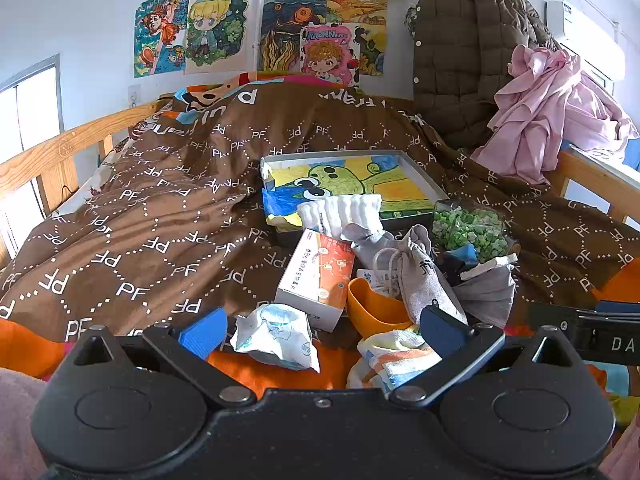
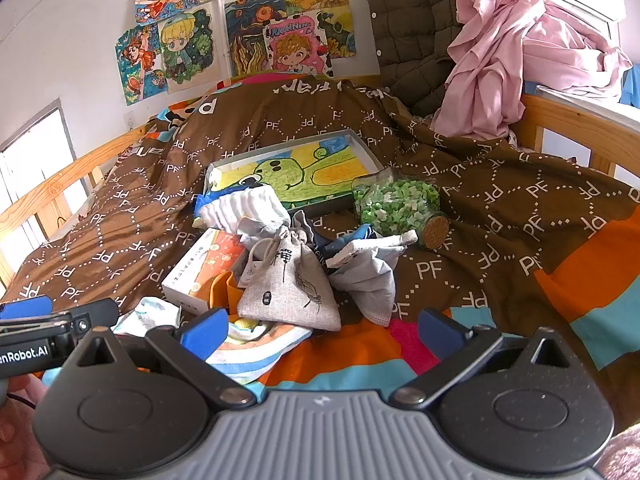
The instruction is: Organize soft objects
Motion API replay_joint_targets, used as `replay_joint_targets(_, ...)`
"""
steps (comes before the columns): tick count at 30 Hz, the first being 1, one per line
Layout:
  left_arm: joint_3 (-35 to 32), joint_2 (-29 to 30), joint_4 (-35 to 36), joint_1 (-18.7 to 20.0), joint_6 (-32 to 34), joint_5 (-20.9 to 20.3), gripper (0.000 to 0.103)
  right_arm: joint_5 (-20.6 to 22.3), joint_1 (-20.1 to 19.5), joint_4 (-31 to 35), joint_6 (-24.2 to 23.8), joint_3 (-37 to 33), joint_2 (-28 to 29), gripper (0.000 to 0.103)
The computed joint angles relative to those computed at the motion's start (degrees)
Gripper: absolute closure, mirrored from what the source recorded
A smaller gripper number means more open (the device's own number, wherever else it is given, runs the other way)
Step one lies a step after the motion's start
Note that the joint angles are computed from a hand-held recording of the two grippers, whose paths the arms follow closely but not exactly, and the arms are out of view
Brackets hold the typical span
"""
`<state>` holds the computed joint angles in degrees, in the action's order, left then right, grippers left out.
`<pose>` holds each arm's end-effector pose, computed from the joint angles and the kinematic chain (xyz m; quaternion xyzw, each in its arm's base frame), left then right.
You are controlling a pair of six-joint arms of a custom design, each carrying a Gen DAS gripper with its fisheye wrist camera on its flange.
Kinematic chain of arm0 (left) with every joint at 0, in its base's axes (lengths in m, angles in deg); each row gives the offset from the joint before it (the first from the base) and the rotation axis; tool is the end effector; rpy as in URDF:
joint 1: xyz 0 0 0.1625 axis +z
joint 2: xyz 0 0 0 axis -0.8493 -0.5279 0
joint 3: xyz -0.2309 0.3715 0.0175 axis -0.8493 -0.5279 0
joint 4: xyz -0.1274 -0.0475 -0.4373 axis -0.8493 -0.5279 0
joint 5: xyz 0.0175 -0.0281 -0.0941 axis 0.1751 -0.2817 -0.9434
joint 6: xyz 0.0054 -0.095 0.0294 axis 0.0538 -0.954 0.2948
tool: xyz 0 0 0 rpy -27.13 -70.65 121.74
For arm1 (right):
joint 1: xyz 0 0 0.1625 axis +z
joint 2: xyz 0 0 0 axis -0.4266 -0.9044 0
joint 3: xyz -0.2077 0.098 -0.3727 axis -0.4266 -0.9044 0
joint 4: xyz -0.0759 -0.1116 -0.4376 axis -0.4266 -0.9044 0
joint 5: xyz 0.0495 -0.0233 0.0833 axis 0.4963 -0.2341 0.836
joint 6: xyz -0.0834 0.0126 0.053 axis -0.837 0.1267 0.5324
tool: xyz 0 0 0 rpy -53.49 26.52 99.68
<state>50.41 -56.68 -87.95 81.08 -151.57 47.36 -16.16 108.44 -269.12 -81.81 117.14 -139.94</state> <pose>-0.2693 -0.3629 0.0542 0.1173 0.7838 -0.4962 0.3547 0.0822 -0.4042 0.2253 0.2517 -0.8496 0.4169 0.2025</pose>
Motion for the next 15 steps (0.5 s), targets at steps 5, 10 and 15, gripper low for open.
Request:
replay_joint_targets(5,-0.01,-0.01,0.06,0.00,-0.04,-0.02,0.001,-0.09,0.05,0.22,0.05,0.09,-0.25,0.000)
replay_joint_targets(10,-0.01,0.00,0.15,0.02,-0.14,-0.04,0.001,0.00,0.03,0.34,0.04,-0.05,-0.15,0.000)
replay_joint_targets(15,-0.02,-0.08,0.25,0.01,-0.16,-0.10,0.001,0.11,-0.04,0.38,0.08,0.05,-0.21,0.000)
